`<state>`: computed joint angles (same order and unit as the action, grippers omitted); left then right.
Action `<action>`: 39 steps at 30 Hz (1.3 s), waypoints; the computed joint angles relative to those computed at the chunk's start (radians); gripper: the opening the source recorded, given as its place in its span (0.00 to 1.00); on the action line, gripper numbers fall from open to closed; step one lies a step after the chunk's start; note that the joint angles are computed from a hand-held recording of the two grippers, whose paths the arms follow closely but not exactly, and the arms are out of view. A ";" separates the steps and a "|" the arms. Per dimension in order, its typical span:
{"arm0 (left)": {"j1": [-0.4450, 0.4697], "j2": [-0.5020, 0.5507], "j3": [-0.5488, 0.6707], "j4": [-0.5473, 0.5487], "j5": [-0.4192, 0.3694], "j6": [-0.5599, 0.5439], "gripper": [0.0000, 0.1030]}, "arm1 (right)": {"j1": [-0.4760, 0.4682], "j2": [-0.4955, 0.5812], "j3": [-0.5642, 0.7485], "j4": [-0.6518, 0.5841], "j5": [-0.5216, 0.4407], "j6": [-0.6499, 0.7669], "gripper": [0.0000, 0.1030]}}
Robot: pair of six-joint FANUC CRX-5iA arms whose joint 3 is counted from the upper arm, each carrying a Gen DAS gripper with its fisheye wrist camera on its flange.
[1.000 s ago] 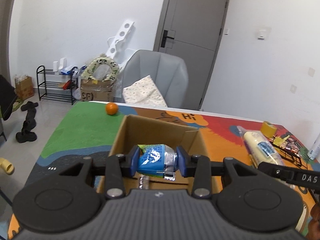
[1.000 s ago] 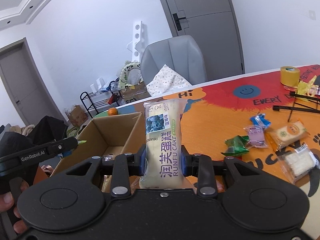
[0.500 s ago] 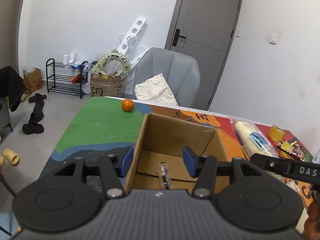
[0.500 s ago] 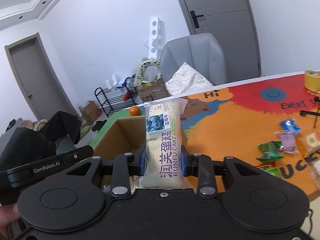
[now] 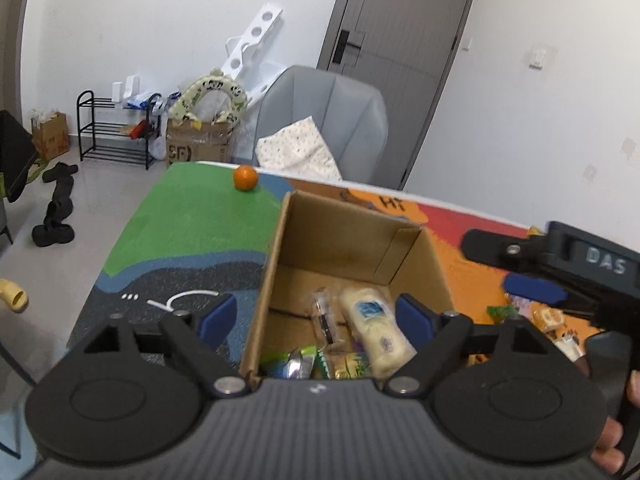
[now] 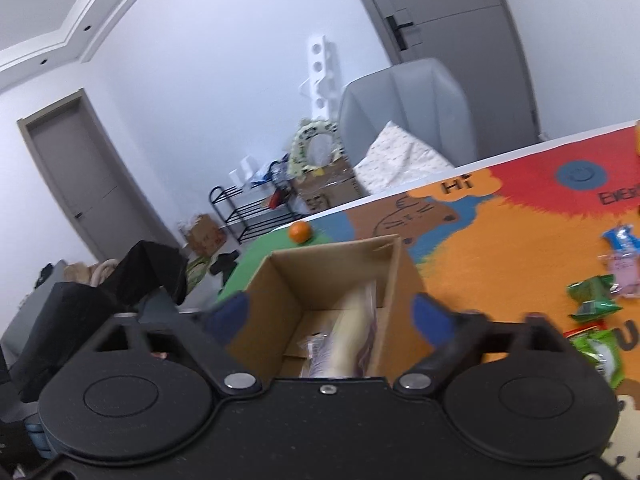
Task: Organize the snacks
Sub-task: 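Move both tools back toward the remaining snacks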
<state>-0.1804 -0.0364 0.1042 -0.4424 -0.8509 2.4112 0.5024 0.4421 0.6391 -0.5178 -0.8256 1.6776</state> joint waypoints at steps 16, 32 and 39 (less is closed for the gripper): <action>-0.048 0.045 0.062 0.006 -0.038 -0.026 0.91 | -0.079 -0.044 -0.057 0.002 -0.045 -0.017 1.00; -0.116 0.132 0.149 -0.007 -0.003 -0.032 0.93 | -0.150 -0.086 -0.123 0.028 -0.024 0.015 1.00; -0.137 0.172 0.180 0.021 0.026 -0.054 0.93 | -0.182 -0.101 -0.149 0.033 -0.013 0.012 1.00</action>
<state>-0.3174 0.1355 0.2840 -0.4214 -0.8245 2.3577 0.3200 0.3416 0.4898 -0.4849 -0.8381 1.6901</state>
